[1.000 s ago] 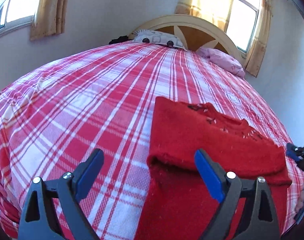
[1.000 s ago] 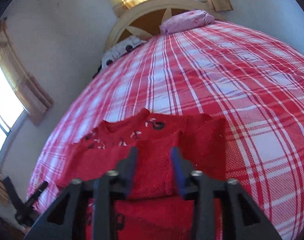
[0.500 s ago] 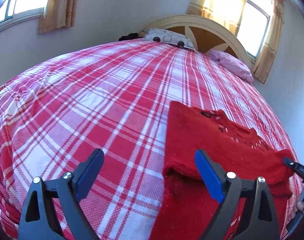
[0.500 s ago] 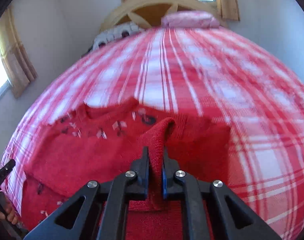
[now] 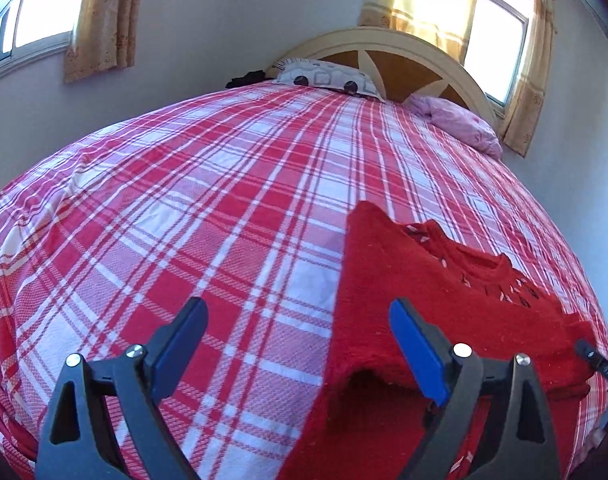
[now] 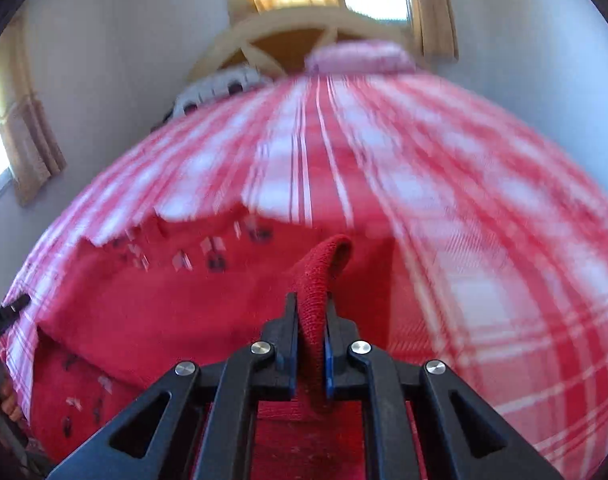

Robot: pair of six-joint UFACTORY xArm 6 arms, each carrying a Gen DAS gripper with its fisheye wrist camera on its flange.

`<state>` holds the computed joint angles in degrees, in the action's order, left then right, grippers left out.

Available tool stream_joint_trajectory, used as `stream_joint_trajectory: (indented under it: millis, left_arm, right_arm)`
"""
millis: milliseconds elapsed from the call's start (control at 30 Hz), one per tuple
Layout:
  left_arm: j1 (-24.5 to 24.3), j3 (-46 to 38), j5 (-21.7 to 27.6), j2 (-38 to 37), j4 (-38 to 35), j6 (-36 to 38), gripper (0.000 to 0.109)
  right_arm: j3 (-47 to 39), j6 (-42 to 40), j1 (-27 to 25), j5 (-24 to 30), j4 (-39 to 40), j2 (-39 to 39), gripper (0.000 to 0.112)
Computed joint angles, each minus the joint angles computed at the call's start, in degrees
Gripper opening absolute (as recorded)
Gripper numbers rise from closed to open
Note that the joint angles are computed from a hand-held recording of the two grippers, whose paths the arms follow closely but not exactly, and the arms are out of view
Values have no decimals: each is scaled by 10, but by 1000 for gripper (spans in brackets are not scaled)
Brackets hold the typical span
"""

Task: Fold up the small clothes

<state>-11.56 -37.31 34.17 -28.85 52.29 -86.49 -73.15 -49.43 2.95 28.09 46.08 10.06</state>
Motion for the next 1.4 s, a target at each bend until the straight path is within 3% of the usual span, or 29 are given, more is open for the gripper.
stream_joint_trajectory:
  millis: [167,333,433,567,600,700,833,967,1100,1200,1367,1400]
  left_arm:
    - [-21,-33,0,34,13,13,94]
    - [-27,-23,-40,30,-3,33,94]
    - [-39,10,-69,7,-67,78,94]
    - [-65,31,-71,10,-138,101,94]
    - [-73,23,-61,20,-135,98,94]
    - [-110,-40,35,69,-63,63,94]
    - [-116,-123,108,153,-79,92,94]
    - [-101,-147,121,177,-76,52,95]
    - [-56,-98,50,131,-63,-55,95]
    - [-51,-94,44,131,-92,-74,94]
    - [-90,-96,94,123,-68,-83,94]
    - [-98,-96,123,120,-44,-106,94]
  right_arm:
    - [1,-9,-3,-1,24,9,9]
    - [-13,2,-8,28,23,11,9]
    - [-35,1,-19,73,55,3,9]
    - [-82,14,-25,123,73,3,9]
    - [-99,18,-26,139,80,5,9]
    - [-114,17,-22,147,89,-1,9]
    - [-119,3,-23,156,113,-20,9]
    - [-113,-8,-26,158,133,-38,9]
    - [-90,-34,-27,131,130,-51,9]
    - [-78,-31,-31,126,117,-44,9]
    - [-65,5,-45,121,94,-12,9]
    - [-65,12,-50,123,93,-6,9]
